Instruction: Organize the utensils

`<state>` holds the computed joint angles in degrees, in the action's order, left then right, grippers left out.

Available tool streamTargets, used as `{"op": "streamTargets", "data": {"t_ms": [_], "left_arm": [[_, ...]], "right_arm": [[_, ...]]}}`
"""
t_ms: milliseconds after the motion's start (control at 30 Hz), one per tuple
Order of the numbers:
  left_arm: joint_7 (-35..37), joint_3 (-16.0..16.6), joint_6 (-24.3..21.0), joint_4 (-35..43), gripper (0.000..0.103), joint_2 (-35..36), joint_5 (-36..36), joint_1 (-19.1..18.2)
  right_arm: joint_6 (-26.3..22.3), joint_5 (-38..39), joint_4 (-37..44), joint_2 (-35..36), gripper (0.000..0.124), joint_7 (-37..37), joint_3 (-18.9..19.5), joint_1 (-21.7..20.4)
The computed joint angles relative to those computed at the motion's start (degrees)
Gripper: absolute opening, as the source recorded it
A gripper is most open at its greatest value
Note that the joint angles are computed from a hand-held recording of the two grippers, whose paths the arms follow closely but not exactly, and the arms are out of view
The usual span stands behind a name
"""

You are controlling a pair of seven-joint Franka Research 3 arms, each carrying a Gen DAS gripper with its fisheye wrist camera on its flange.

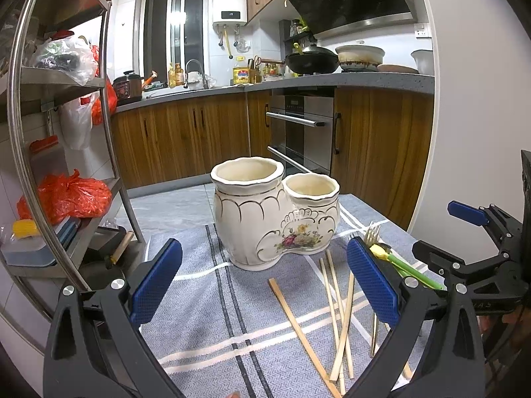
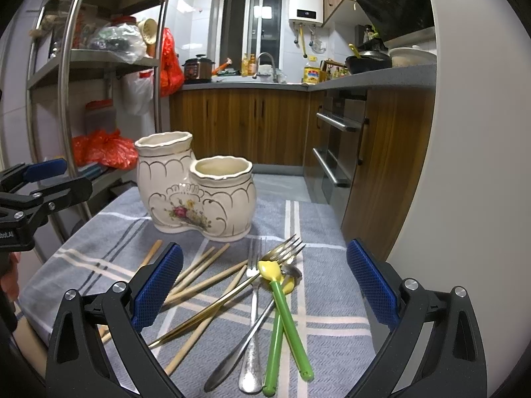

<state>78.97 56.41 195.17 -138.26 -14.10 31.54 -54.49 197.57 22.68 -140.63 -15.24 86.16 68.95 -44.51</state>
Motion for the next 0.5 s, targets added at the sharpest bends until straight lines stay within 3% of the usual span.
{"op": "streamTargets", "data": {"t_ms": [500], "left_arm": [[-2.11, -0.47, 0.05, 0.07, 0.098, 0.28, 2.04, 0.96]], "right_arm": [[0.23, -0.17, -0.05, 0.1, 0.098, 0.01, 0.56, -0.65]]}}
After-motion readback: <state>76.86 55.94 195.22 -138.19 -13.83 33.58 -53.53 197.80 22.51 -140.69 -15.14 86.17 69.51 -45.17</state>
